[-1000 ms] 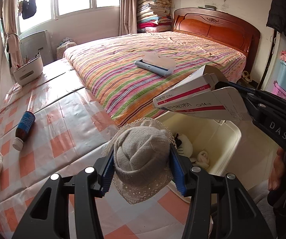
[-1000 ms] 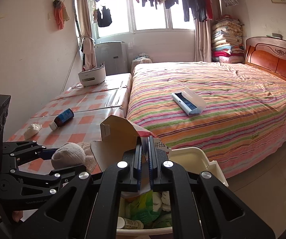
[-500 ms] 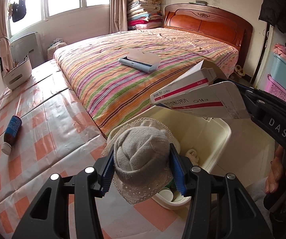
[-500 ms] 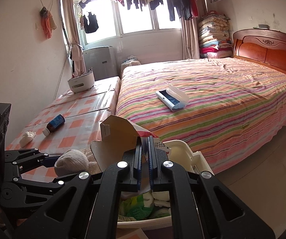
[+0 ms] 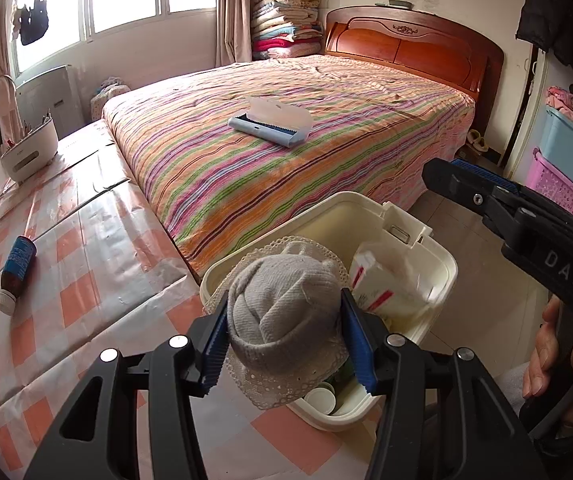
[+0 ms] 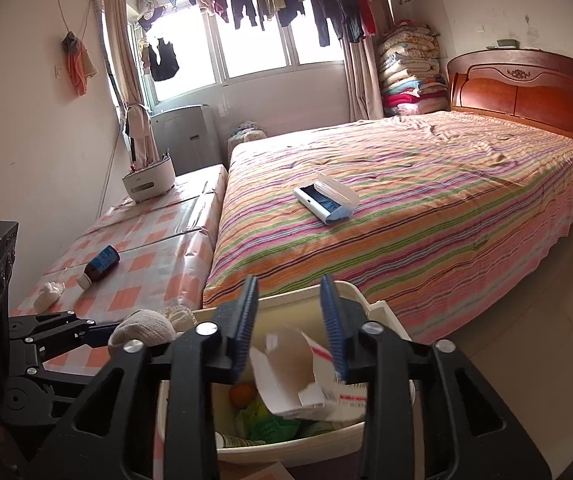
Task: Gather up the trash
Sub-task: 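Open the right tool over the bin while the left tool releases the knit hat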
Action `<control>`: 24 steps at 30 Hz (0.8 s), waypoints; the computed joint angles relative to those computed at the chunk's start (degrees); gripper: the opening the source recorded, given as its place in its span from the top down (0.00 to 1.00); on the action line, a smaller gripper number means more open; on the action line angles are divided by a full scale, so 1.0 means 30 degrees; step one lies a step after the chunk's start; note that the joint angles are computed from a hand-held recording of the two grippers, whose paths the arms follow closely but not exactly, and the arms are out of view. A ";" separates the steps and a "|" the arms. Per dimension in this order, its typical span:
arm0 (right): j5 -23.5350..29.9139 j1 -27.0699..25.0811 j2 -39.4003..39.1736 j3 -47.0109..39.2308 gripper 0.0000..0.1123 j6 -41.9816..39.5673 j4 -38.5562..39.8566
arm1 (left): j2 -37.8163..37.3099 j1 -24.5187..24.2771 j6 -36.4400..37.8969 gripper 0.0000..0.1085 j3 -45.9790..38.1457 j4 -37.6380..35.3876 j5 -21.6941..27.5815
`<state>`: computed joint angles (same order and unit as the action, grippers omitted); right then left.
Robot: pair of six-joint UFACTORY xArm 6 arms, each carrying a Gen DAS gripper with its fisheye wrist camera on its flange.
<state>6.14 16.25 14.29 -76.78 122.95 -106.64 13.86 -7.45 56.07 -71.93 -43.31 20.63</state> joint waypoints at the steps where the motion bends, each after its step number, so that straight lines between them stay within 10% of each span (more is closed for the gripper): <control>1: 0.0222 0.0110 -0.0117 0.0018 0.45 0.0807 -0.0798 | 0.0017 -0.0002 0.0008 0.53 -0.0017 0.0018 0.0026; 7: 0.1198 0.0386 -0.0835 0.0333 0.45 0.5514 -0.4742 | -0.0058 -0.0153 0.0135 0.53 0.0135 0.0089 -0.0254; 24: 0.1494 0.0384 -0.0701 0.0173 0.38 0.6334 -0.5132 | -0.0832 0.0432 0.0335 0.30 0.0146 -0.0957 -0.0202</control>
